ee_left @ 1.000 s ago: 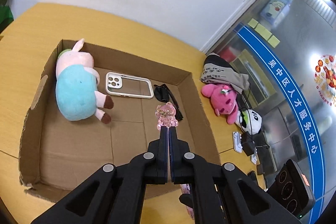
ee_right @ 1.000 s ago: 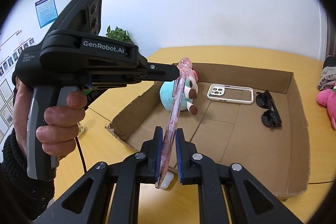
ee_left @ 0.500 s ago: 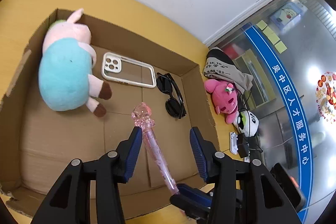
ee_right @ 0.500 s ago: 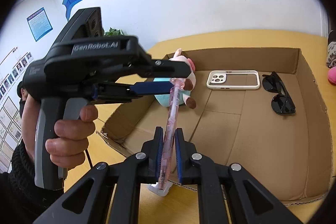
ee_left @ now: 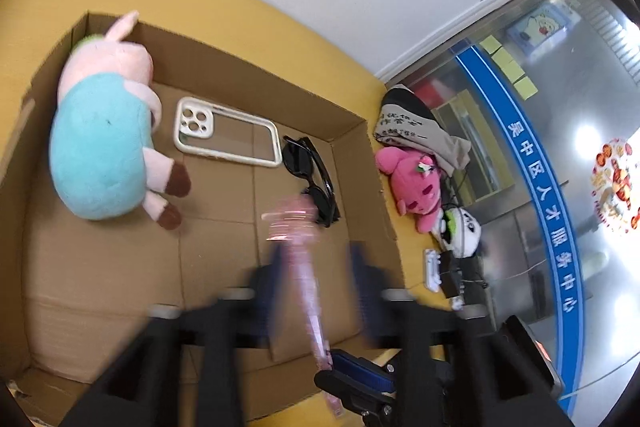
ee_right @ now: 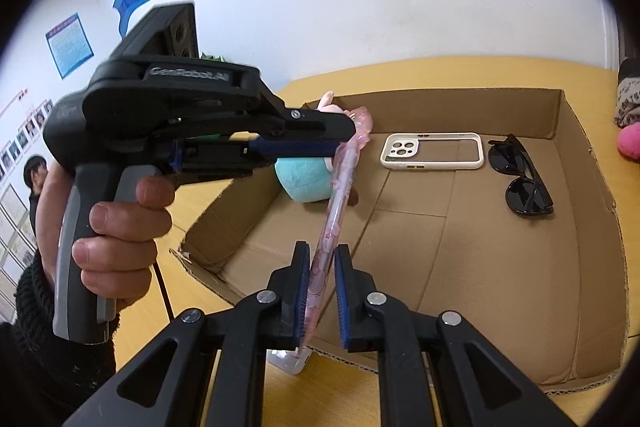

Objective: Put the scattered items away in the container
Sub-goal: 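Lift the pink pen with the right gripper and carry it over the box, then open the right gripper to drop the pink pen into the box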

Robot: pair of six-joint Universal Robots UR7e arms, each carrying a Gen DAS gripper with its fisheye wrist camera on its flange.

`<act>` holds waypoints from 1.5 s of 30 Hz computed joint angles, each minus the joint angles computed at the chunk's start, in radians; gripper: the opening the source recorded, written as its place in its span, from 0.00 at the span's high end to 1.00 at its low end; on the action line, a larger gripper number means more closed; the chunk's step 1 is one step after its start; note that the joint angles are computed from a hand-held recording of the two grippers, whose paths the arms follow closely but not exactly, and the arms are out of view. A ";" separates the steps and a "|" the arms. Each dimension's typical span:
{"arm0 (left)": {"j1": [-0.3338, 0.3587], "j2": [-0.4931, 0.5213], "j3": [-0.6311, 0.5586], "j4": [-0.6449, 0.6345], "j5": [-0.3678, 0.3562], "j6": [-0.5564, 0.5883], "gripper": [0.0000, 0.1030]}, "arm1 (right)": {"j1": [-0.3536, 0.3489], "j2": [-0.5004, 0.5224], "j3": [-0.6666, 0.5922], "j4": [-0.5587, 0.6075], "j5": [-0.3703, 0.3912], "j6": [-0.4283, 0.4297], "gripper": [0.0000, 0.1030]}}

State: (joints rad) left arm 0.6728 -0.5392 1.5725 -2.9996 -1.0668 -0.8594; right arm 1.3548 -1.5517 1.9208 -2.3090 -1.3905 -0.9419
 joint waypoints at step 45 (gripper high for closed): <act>0.013 0.006 0.069 -0.039 -0.118 -0.125 0.25 | -0.017 0.025 -0.064 0.091 -0.068 0.063 0.95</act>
State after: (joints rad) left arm 0.6858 -0.5329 1.6418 -3.0389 -1.1846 -0.9846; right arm 1.3381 -1.5266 1.8567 -2.2176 -1.4586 -0.8786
